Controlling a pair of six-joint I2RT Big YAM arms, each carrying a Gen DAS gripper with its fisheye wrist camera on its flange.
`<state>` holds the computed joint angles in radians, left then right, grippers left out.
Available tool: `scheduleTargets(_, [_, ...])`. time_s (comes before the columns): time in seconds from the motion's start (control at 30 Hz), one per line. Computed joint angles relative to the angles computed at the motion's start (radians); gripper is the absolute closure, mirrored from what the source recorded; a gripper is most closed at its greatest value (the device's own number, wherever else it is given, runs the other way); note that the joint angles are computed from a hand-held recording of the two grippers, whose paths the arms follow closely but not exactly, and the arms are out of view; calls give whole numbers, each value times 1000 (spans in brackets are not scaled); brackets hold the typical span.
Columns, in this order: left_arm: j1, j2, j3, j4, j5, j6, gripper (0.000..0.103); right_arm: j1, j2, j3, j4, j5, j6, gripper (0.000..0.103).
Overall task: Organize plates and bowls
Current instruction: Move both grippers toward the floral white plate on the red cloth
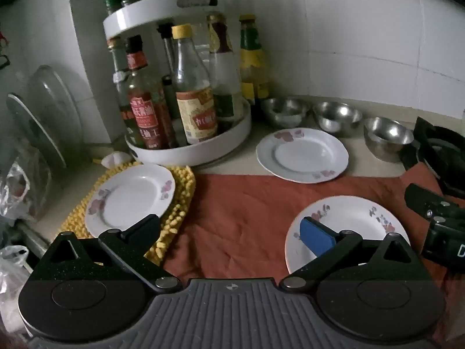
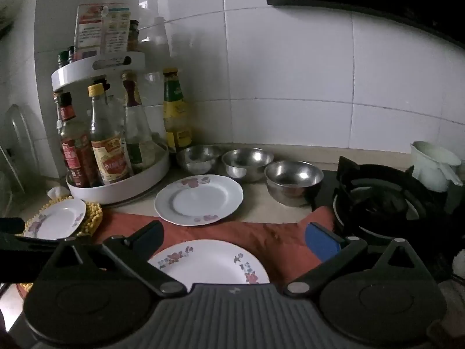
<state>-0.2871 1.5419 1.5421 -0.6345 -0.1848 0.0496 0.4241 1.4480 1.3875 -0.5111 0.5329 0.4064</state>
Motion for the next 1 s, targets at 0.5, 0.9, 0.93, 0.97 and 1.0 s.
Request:
scheduleTargets(0.5, [2, 70, 81, -149, 109, 7, 0, 15, 7, 27, -167, 87, 114, 3])
scheduleTargets(0.9, [39, 139, 179, -206, 284, 111, 0, 31, 78, 136, -360, 179, 280, 3])
scheduleTargets(0.93, [42, 144, 185, -212, 303, 121, 0, 39, 80, 141, -372, 203, 297, 3])
scheduleTargets(0.97, [47, 151, 195, -226, 328, 134, 0, 45, 81, 147, -388, 223, 315, 3])
scheduleTargets(1.0, [50, 160, 206, -240, 343, 137, 0, 50, 85, 157, -410, 240, 334, 3])
